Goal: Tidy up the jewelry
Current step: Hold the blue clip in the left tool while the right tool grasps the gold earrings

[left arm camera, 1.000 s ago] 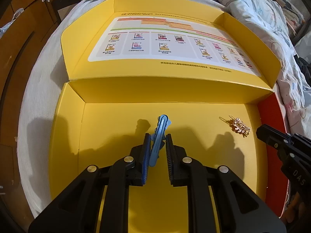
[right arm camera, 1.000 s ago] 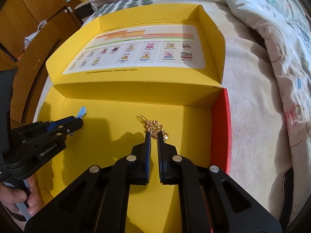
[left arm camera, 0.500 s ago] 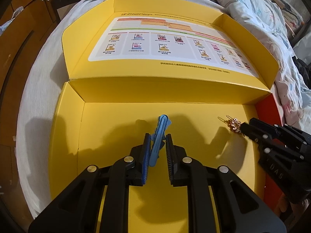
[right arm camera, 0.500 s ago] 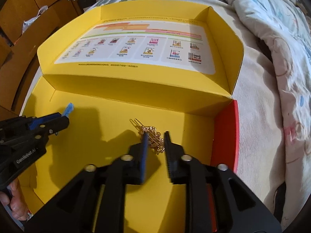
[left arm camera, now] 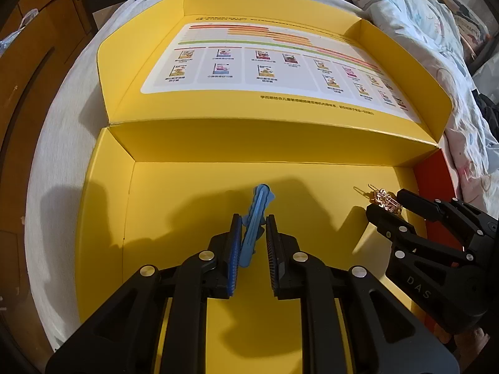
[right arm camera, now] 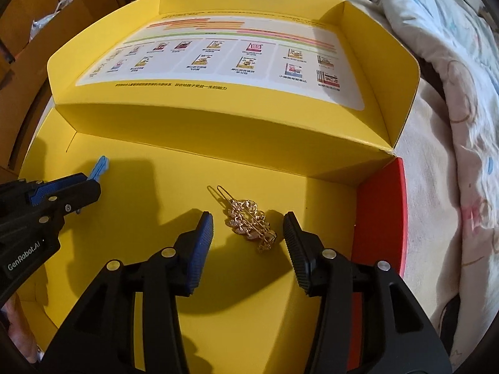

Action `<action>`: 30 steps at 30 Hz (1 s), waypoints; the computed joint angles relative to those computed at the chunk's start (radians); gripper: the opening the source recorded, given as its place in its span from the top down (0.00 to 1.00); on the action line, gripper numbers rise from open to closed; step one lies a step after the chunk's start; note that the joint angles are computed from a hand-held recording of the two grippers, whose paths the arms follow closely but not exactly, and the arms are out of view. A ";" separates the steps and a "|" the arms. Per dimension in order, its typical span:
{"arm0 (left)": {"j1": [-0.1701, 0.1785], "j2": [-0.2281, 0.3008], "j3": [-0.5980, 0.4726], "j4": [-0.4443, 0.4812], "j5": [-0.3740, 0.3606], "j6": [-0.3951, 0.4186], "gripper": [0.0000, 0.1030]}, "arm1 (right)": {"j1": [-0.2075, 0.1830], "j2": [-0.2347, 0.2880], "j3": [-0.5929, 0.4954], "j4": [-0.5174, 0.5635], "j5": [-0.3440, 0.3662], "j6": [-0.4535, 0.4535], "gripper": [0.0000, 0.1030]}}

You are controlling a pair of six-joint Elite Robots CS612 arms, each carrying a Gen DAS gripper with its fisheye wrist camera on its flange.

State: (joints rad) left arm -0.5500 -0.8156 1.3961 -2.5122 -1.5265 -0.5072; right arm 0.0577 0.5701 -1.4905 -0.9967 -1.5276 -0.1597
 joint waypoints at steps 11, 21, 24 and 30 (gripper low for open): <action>0.002 -0.003 0.003 -0.010 -0.006 -0.001 0.84 | -0.005 -0.002 -0.011 0.015 0.040 0.015 0.82; 0.004 -0.014 0.015 -0.025 -0.014 0.002 0.84 | -0.041 -0.017 -0.037 0.021 0.148 0.058 0.82; 0.004 -0.019 0.019 -0.028 -0.014 0.005 0.84 | -0.045 -0.022 -0.046 0.022 0.158 0.062 0.82; 0.000 -0.037 0.033 -0.037 -0.011 0.010 0.84 | -0.044 -0.030 -0.065 0.038 0.154 0.058 0.82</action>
State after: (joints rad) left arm -0.5502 -0.8524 1.4289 -2.5497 -1.5372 -0.4971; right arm 0.0134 0.5404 -1.5551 -0.9588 -1.3734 -0.1019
